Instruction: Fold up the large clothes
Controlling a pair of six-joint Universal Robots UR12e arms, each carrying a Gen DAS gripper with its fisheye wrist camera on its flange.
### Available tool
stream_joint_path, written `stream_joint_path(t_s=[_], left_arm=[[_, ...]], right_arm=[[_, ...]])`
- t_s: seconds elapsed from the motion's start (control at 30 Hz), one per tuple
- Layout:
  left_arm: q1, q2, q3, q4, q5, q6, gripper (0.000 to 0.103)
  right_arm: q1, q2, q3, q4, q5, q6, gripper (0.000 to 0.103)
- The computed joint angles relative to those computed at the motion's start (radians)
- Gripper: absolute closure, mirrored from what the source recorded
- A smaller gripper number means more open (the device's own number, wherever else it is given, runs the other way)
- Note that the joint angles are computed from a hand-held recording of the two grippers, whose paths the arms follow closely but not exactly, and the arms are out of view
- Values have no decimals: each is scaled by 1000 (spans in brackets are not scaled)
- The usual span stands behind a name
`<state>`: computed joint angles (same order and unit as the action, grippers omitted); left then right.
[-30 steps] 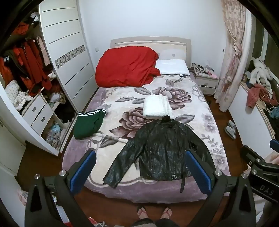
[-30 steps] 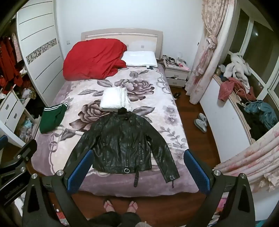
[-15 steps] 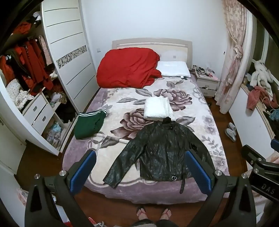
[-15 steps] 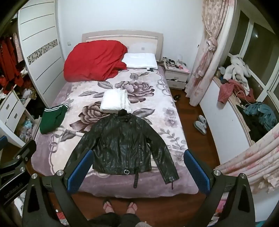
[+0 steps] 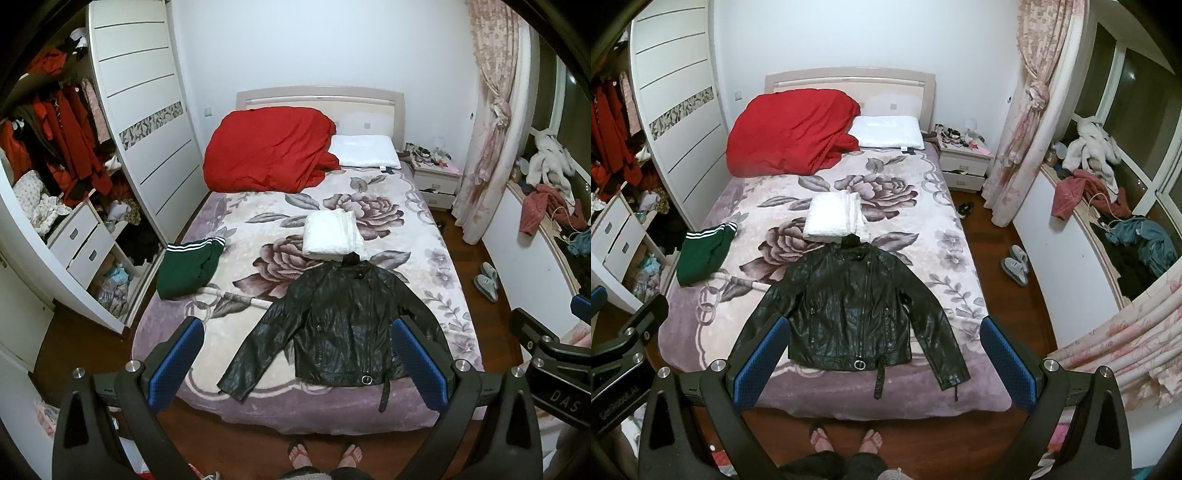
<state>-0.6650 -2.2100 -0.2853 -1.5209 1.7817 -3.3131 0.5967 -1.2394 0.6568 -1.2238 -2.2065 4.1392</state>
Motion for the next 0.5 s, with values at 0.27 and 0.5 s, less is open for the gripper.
stream_joint_path(t_s=[0.27,0.5], left_arm=[[-2,-15,31,-11,1,2,0],[-10,-100,203,-89,8,7,0]], right_arm=[[5,-11,23,-13,-6,4,0],[1,15,-37,15,-9,0,0]])
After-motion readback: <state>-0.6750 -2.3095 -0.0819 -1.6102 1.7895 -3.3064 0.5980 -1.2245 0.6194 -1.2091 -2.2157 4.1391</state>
